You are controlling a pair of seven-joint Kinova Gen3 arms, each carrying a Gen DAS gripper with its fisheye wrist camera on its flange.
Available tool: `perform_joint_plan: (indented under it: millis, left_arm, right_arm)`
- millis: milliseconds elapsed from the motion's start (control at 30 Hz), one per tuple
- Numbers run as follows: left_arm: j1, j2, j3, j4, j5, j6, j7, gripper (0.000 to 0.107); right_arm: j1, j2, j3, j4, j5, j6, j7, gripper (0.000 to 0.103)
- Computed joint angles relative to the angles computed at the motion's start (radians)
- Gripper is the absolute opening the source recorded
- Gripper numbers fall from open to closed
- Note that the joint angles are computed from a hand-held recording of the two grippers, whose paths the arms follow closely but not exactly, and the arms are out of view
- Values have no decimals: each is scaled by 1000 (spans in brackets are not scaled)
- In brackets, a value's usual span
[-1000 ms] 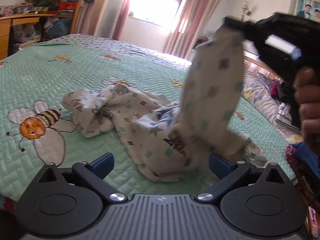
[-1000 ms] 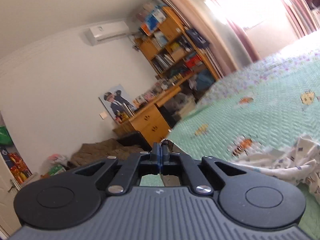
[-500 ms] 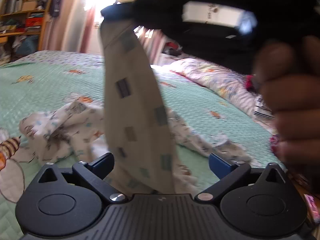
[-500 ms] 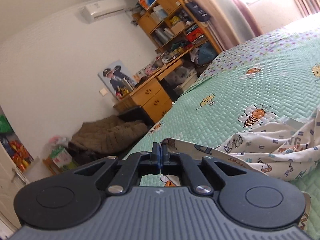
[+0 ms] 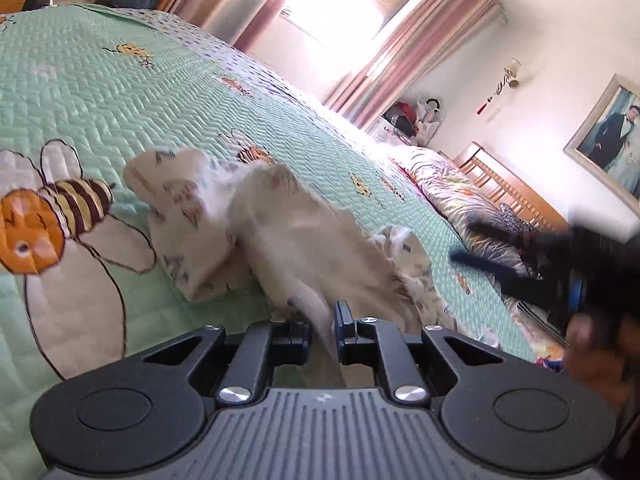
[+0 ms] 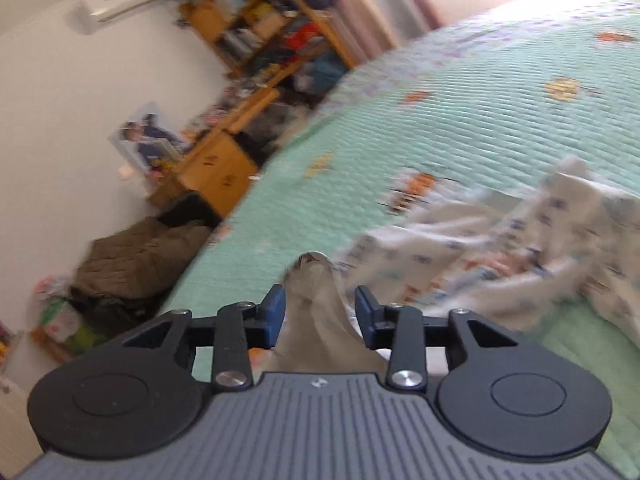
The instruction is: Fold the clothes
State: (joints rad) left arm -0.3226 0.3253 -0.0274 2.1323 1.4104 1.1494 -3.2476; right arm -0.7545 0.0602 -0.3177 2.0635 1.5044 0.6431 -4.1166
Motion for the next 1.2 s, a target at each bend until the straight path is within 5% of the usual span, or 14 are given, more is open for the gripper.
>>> perform_joint_plan:
  millis: [100,233,400,433,467,633,733,967,1100,1200]
  left_arm:
    - [3,10,3,-17,-7,1,8,12]
    - [14,27,9,-19,-23,-24,43,12]
    - [16,35,13,-1,-24,-49,41,21]
    - [18,33,12,1,-25,-57,44,21]
    - [20,32,13,0,-25,-62,48,21]
    - [7,17,14,-10,-24,-43,50,21]
    - [4,-7,15,-14,-8,-22,50,21]
    - [7,-35,14,-7,2,83,58,21]
    - [10,-31,11,45,-30,158,42,45]
    - [43,-29,11,78,-56,136,54,56]
  right_arm:
    - [-66,25,-61,11,-100,119,82,41]
    - [-181,145,-32,-50,-210,262,232,41]
    - [-14,204,-145,-40,-128,216,151,38]
    - [32,221,-190,-36,-87,220,137,12]
    - [73,235,-236,-34,-63,230,132,5]
    - [173,205,-438,29,67,412,-46,4]
    - [85,94,-393,71,76,534,-117,4]
    - [-235,-85,-165,73,26,735,8,4]
    - [-277,-58,-179,85,-30,702,-50,4]
    - [-306,-36,-192,107,-39,692,-166,5]
